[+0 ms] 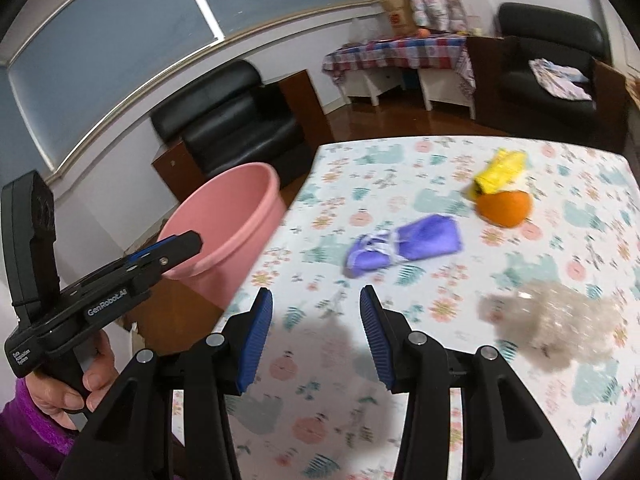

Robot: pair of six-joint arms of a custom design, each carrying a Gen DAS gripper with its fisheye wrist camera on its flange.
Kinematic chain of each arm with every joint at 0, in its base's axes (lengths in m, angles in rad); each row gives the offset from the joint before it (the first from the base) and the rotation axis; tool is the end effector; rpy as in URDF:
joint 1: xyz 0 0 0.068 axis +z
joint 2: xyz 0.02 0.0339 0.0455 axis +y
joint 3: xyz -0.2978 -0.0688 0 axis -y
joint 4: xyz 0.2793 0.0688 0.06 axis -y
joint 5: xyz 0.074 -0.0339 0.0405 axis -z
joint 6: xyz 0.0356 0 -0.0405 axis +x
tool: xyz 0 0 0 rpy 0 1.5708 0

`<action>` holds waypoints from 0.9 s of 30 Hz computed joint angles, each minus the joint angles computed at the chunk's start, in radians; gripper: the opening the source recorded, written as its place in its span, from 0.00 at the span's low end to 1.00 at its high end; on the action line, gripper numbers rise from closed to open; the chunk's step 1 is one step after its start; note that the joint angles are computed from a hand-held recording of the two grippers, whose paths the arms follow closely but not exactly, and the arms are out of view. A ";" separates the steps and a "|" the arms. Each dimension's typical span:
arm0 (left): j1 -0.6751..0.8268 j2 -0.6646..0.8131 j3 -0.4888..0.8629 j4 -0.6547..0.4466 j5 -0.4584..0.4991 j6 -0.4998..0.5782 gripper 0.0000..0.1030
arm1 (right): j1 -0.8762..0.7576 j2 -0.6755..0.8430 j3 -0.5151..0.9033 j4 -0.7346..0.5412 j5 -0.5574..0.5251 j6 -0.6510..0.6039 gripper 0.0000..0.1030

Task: Collect trash
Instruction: 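Move both grippers back to the table toward the purple bag, then close the left gripper on the purple bag and lift it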

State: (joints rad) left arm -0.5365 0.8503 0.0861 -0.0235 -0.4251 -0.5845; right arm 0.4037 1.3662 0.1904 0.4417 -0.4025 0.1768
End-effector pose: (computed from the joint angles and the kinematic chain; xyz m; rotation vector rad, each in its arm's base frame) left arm 0.1294 -0.0598 0.1119 -0.2561 2.2596 -0.0831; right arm 0.1799 0.0920 0.0989 -0.4763 2.3036 0.7560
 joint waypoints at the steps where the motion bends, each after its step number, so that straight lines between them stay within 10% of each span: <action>1: -0.010 0.031 0.005 0.021 0.000 -0.003 0.38 | -0.038 -0.009 -0.010 -0.008 -0.020 -0.012 0.44; 27: -0.173 0.559 0.162 0.319 0.025 0.040 0.38 | -0.409 0.174 0.015 -0.002 -0.198 -0.142 0.44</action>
State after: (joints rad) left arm -0.7092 1.4092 0.2477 0.2953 -0.4004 -0.5443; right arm -0.0054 1.5406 0.2050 0.4393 -0.6004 0.0346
